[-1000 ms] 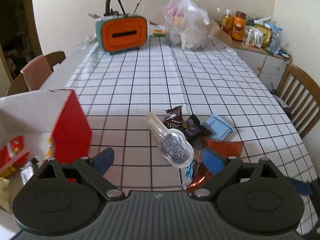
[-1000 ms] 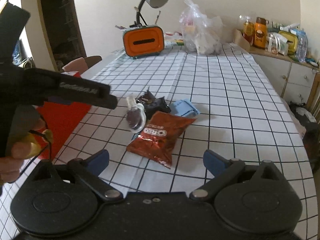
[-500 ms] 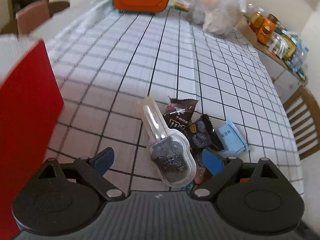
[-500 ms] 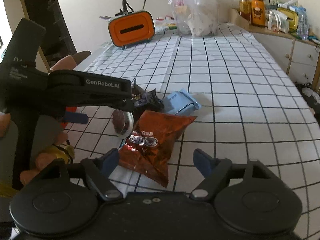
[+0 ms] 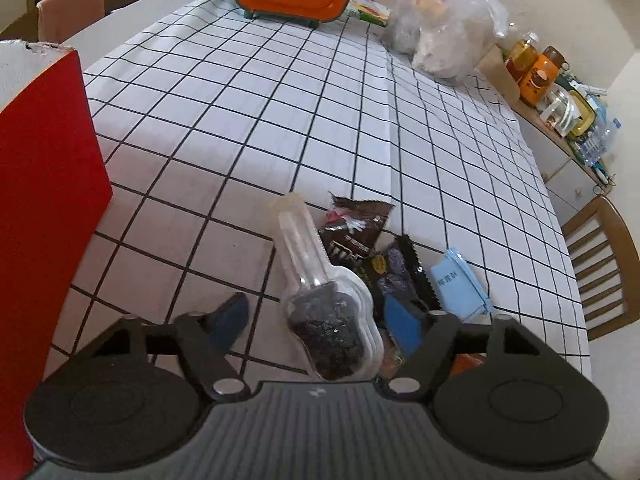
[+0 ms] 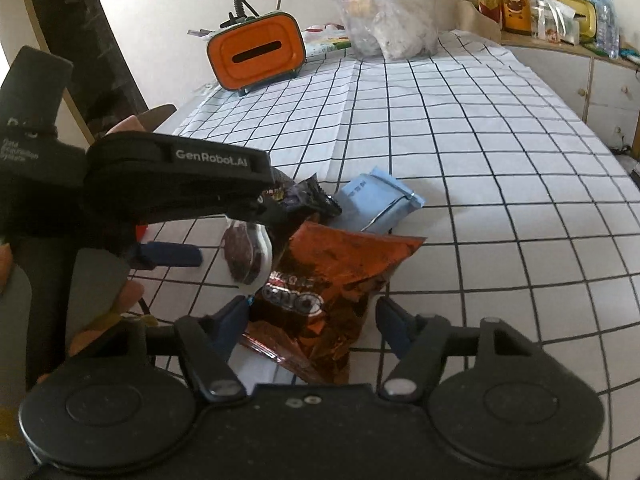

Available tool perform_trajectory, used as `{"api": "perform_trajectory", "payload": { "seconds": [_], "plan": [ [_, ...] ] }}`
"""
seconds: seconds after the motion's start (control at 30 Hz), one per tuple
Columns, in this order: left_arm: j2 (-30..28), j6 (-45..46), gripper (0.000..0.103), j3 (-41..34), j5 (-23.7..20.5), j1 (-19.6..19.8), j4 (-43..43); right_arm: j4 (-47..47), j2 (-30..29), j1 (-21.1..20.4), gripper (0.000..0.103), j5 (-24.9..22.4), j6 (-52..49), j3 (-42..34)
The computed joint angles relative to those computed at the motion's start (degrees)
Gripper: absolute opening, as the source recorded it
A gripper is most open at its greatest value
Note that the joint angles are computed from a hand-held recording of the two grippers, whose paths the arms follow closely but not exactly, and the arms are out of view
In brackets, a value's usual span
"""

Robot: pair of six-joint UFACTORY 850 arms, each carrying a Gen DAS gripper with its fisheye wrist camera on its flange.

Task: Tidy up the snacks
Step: 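Grasp the clear cookie tray with the left tool while the right tool grasps the Oreo bag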

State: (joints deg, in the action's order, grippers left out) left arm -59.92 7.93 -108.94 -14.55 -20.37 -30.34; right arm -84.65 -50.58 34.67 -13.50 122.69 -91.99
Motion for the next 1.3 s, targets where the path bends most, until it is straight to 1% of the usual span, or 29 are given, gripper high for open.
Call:
{"api": "perform_trajectory", "payload": {
  "seconds": [0.07, 0.13, 0.3, 0.37, 0.43, 0.53, 0.63, 0.7, 0.8, 0.87, 1.0, 1.13, 1.2, 1.3],
  "plan": [
    [0.0, 3.0, 0.056, 0.0, -0.4, 0.0, -2.8, -2.1, 0.0, 0.1, 0.065, -0.3, 2.9, 0.2],
    [0.0, 3.4, 0.053, 0.0, -0.4, 0.0, -3.2, -6.4, 0.2, 0.2, 0.061, -0.5, 7.9, 0.7],
    [0.5, 9.9, 0.05, 1.1, 0.1, 0.4, -9.3, -20.9, 1.3, 0.1, 0.053, -1.1, 23.5, 3.4],
    [0.7, 11.1, 0.049, 1.6, 0.3, 0.4, -10.2, -24.3, 1.7, 0.2, 0.048, -1.8, 27.2, 4.3],
    [1.1, 12.1, 0.049, 2.3, 0.8, 0.4, -10.8, -28.7, 2.3, 0.4, 0.039, -2.8, 31.8, 5.5],
    [1.7, 15.8, 0.048, 3.5, 1.6, 0.5, -13.7, -33.5, 3.3, 0.5, 0.036, -3.1, 37.2, 7.1],
    [2.5, 19.5, 0.048, 5.0, 2.1, 0.5, -16.5, -35.4, 4.0, 0.8, 0.035, -4.0, 39.2, 8.3],
    [3.1, 20.3, 0.048, 6.1, 2.5, 0.5, -16.8, -38.6, 4.8, 1.0, 0.034, -4.8, 43.0, 9.6],
    [4.4, 24.5, 0.048, 8.3, 4.1, 0.5, -20.1, -43.4, 6.0, 1.4, 0.034, -6.0, 48.7, 11.6],
    [5.1, 27.7, 0.048, 9.5, 4.3, 0.6, -22.6, -45.5, 6.8, 1.8, 0.034, -7.1, 50.9, 12.9],
    [7.1, 29.1, 0.048, 12.5, 5.9, 0.4, -22.4, -46.7, 8.4, 2.6, 0.034, -9.0, 53.0, 15.3],
    [9.6, 40.9, 0.048, 16.2, 6.4, 0.6, -32.6, -47.1, 9.7, 3.4, 0.034, -10.5, 54.3, 17.5],
    [10.9, 44.4, 0.048, 18.0, 6.7, 0.5, -35.3, -46.5, 10.4, 3.7, 0.034, -11.2, 54.4, 18.5],
    [13.2, 54.8, 0.048, 20.9, 6.8, 0.6, -44.0, -46.4, 11.4, 4.4, 0.034, -12.2, 54.8, 19.9]
  ]
}}
